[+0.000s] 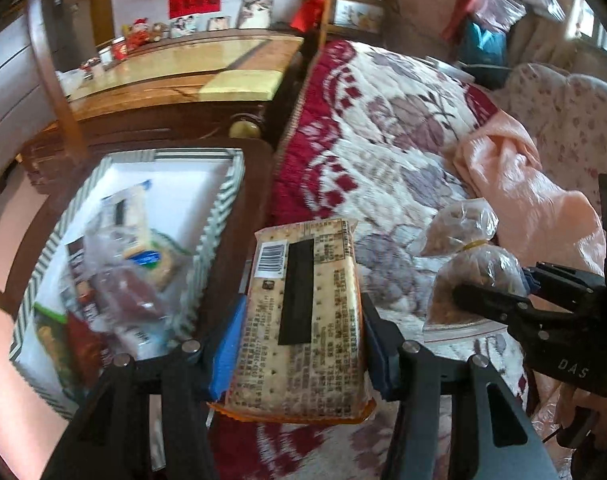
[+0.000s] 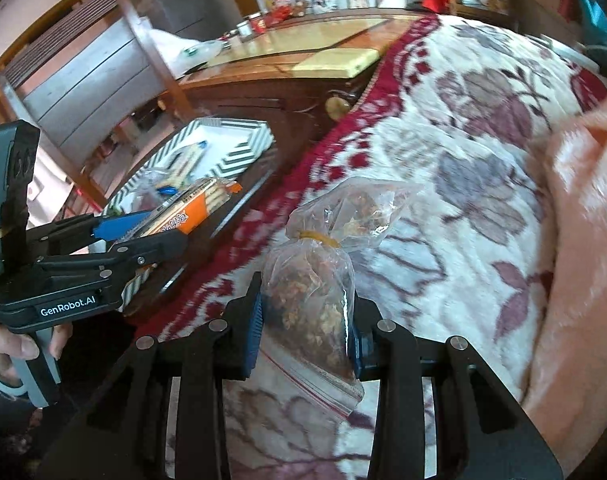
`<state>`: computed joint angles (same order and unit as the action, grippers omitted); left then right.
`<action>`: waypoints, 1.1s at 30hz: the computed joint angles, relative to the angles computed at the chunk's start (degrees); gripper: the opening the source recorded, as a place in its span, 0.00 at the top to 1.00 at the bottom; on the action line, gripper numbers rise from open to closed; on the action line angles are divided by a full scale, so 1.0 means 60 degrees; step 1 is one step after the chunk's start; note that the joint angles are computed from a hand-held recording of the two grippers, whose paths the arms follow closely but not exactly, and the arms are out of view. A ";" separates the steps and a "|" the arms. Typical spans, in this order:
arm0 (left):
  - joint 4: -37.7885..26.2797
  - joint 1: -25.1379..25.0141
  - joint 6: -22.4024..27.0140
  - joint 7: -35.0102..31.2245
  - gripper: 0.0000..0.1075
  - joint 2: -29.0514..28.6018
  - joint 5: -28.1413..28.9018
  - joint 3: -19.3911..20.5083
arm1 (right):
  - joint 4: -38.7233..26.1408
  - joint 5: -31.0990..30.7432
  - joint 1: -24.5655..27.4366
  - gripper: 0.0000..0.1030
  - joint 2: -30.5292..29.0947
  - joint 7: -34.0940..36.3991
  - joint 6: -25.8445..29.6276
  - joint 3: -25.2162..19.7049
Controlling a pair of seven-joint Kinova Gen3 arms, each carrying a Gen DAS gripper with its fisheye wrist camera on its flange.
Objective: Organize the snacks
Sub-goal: 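Carry cracker box and nut bag over the striped white box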
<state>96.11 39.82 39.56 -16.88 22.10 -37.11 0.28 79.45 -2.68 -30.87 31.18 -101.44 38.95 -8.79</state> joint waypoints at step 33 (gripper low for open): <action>0.2552 -0.1455 0.0631 0.3112 0.48 -0.1798 -0.1454 0.0627 | -0.5268 -0.0298 -0.1505 0.68 0.2826 0.1202 0.2951 -0.0119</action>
